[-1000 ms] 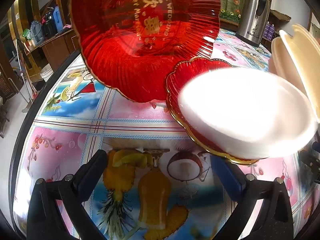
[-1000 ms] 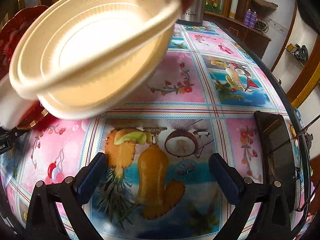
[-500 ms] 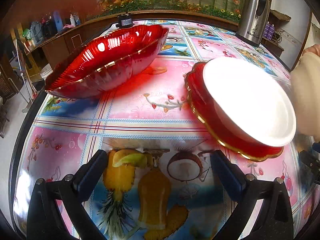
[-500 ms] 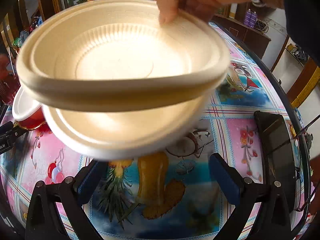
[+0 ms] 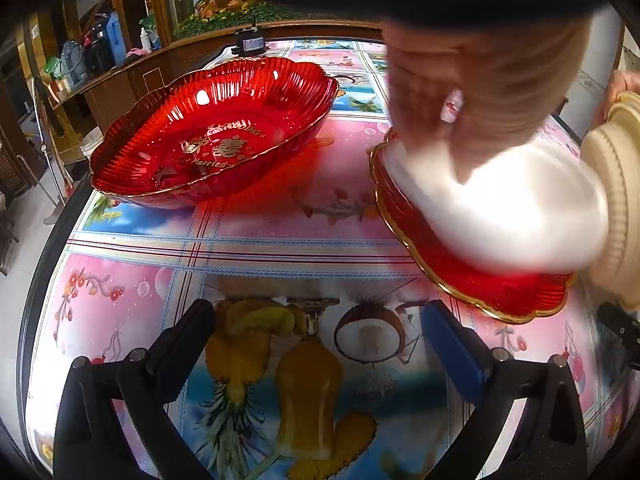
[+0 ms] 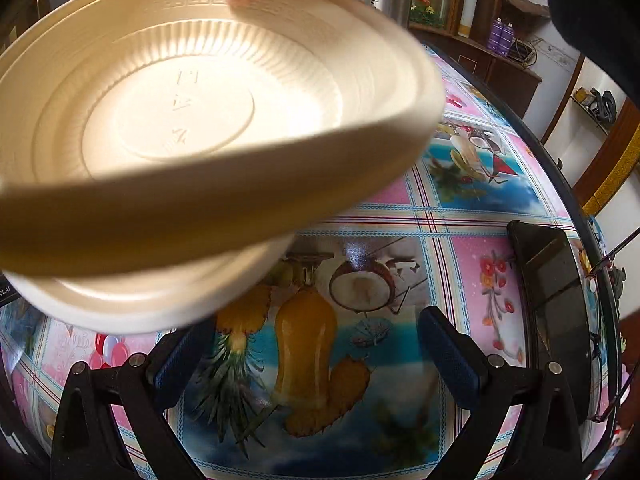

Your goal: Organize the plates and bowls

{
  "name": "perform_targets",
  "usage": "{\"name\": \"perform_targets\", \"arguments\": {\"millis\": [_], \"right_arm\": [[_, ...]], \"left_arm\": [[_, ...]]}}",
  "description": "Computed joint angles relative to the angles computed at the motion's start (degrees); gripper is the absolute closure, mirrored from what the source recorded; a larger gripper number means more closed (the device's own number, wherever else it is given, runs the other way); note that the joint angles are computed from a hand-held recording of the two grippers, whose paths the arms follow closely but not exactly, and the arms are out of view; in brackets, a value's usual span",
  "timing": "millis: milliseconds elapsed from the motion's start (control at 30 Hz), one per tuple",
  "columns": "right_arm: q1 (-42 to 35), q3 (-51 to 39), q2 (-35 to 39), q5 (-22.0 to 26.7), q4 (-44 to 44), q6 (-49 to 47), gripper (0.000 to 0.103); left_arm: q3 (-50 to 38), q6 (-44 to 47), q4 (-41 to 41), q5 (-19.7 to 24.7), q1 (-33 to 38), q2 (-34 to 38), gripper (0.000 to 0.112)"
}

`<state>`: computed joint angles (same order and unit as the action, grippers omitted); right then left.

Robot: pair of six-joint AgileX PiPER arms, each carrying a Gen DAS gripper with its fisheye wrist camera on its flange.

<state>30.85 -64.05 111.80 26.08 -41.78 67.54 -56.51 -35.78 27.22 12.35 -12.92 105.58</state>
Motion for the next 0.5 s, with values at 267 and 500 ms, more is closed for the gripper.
{"name": "perform_targets", "arguments": {"millis": [267, 500], "right_arm": [[-0.05, 0.25, -0.07, -0.43, -0.32, 0.40, 0.001], [-0.19, 0.50, -0.27, -0.65, -0.43, 0.42, 0.001]], "left_arm": [[0.01, 1.35, -0.92, -0.04, 0.45, -0.14, 0.009], [-0.02, 1.19, -0.79, -0.02, 0.40, -0.10, 0.009]]}}
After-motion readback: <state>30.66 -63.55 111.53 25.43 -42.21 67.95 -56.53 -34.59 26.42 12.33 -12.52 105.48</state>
